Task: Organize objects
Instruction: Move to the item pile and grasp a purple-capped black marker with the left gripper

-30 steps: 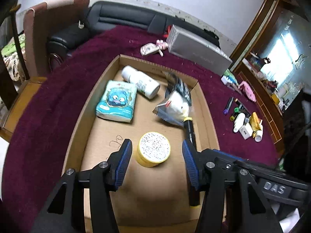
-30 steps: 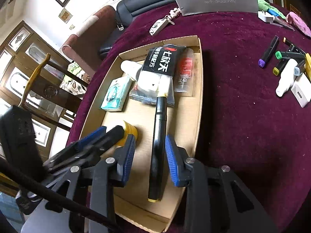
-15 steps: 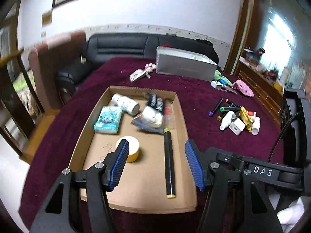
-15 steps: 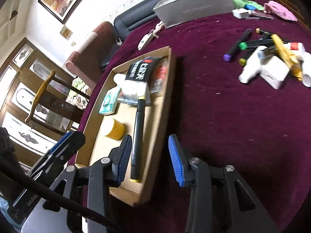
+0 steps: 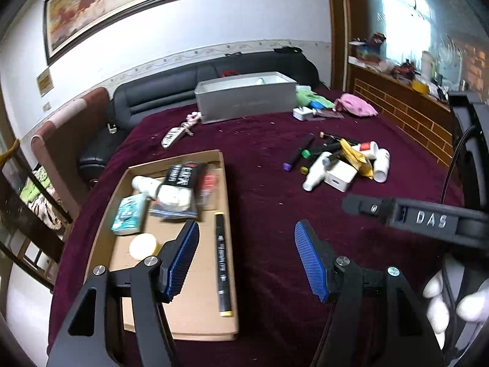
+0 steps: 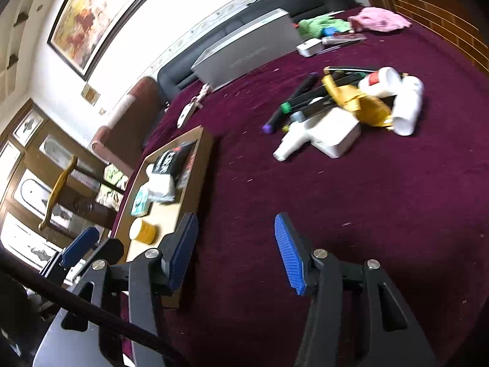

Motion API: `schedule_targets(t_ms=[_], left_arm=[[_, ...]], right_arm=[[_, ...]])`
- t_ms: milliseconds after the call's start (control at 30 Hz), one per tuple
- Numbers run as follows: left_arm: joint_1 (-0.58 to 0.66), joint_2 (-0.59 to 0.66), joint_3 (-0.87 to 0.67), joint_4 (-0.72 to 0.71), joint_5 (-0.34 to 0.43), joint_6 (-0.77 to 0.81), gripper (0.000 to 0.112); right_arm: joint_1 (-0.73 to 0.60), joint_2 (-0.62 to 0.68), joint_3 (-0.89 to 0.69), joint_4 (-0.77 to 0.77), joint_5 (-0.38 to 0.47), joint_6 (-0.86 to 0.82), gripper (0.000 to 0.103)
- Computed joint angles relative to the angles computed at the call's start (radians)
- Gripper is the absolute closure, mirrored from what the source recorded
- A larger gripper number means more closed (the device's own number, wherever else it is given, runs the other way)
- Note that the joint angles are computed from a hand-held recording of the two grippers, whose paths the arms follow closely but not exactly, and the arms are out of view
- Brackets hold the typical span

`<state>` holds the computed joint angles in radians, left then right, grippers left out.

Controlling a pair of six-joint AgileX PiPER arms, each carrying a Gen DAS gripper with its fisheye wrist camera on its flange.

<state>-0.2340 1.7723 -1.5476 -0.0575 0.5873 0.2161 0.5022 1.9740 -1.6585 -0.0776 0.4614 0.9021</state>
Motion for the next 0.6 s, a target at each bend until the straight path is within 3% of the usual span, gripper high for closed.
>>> schedule_targets(t_ms=[367,600], left_arm=[[-0.061,0.114,-0.127,0.018,0.119,-0.029,0.053],[-0.069,0.25,-0.273,-0.035,0.234,-0.041,0.053]], right_arm=[[-0.11,-0.121,0.202,-0.076,-0.107,0.08,0.05],[-0.187,-0.132,0.249,-0.139,-0.149,0.134,0.05]])
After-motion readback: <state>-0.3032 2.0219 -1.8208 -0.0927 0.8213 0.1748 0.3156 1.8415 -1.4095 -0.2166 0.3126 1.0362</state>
